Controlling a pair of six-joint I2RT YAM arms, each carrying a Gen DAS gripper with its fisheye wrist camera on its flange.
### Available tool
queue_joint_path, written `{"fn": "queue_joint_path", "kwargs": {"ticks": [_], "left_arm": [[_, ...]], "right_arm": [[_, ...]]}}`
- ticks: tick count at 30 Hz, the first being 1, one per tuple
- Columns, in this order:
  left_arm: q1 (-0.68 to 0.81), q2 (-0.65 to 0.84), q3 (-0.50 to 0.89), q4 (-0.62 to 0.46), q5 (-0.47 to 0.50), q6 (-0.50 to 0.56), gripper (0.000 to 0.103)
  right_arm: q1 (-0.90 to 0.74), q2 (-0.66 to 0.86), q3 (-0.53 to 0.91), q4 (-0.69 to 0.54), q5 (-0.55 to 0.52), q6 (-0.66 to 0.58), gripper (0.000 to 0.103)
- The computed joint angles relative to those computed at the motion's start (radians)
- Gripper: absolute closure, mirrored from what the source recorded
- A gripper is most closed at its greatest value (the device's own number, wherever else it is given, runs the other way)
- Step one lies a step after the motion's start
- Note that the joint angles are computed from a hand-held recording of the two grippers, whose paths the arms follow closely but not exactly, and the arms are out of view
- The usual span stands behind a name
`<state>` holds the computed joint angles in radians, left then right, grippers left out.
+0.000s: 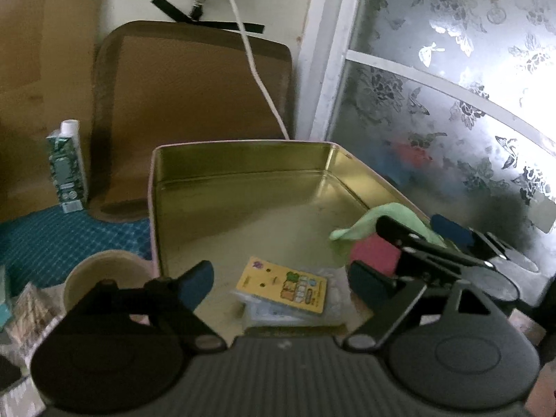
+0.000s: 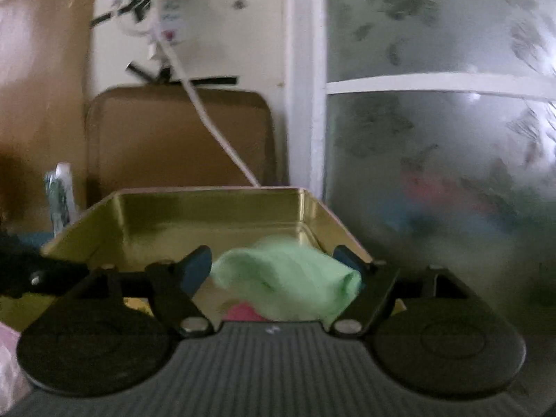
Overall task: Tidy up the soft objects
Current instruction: 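Carry the green cloth into the pink tin box and open the left gripper, then reach and grasp the small teal box with the right gripper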
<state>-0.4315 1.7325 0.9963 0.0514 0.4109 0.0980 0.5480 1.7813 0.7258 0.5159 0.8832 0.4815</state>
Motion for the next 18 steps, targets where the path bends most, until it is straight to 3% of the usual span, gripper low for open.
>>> {"fn": "queue_joint_path", "kwargs": {"ticks": [6, 11, 15, 18], "left_arm": [[0.121, -0.103, -0.138, 0.050, 0.114, 0.042, 0.015], [0.357, -0.168, -0.244, 0.050, 0.285, 0.130, 0.015], [0.565, -0.127, -0.262, 0.046, 0.305, 0.203, 0.015], [0.697, -0.055, -0.251, 0.094, 0.259, 0.227, 0.015]], "right_arm": [[0.066, 0.011, -0.022, 0.105, 0.016, -0.002, 0.021], [0.147, 0.030, 0.012, 0.195, -0.006, -0.075, 0.021], [0.210, 0.085, 0.106, 0.224, -0.107, -0.171, 0.028], [0.247, 0.156, 0.235, 0.137, -0.241, -0.219, 0.039]]}}
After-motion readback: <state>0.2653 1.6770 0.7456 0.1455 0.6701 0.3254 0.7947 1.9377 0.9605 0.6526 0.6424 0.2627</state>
